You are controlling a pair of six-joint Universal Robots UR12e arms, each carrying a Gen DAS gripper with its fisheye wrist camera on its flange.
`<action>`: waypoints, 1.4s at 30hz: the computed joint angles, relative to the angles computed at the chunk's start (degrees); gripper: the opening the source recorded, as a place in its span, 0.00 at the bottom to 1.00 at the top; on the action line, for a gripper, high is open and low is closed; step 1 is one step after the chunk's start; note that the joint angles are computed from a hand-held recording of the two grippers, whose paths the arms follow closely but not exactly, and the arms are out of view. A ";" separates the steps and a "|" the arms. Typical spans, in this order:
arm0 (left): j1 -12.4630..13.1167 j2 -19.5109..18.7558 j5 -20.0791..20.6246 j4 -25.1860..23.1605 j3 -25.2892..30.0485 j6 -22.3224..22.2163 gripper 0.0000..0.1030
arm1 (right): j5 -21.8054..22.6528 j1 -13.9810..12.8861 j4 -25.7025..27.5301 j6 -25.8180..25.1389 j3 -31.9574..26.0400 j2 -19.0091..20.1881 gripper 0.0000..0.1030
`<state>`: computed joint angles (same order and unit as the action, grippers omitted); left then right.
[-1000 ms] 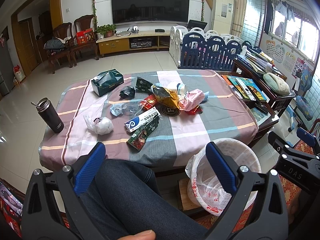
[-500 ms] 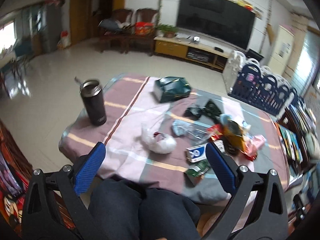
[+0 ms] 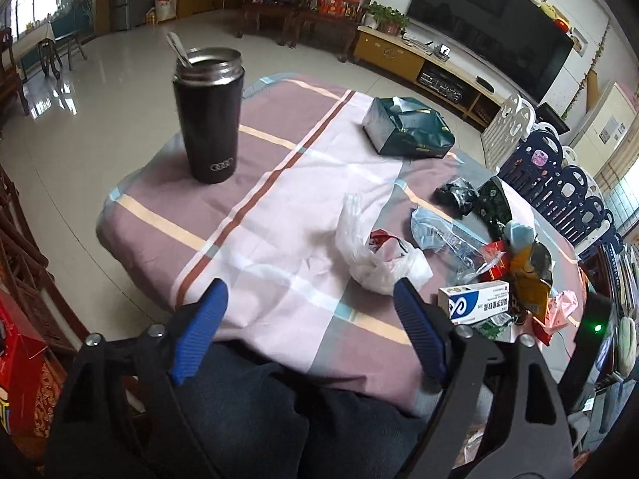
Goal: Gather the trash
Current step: 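Grasp the green snack packet with the right tool while the left tool grasps the white plastic bag, then carry the green packet into the basket and open the right tool while the left holds the bag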
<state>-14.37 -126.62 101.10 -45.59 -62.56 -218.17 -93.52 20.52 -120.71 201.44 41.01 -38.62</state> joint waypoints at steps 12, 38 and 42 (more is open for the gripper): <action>1.22 -13.23 -12.38 -13.57 19.26 0.98 0.89 | -1.82 -1.59 -4.04 -2.92 13.13 -8.04 0.12; -2.28 -2.25 -9.46 4.74 3.66 10.69 0.27 | -3.09 -2.95 -7.17 2.13 18.43 -10.69 0.87; -3.12 -0.25 -6.87 9.63 1.30 13.87 0.27 | -5.60 -1.95 -0.80 0.79 13.07 -7.32 0.65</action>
<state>-17.49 -126.87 94.23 -35.96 -61.26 -204.30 -99.12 18.58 -121.51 202.23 54.08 -45.94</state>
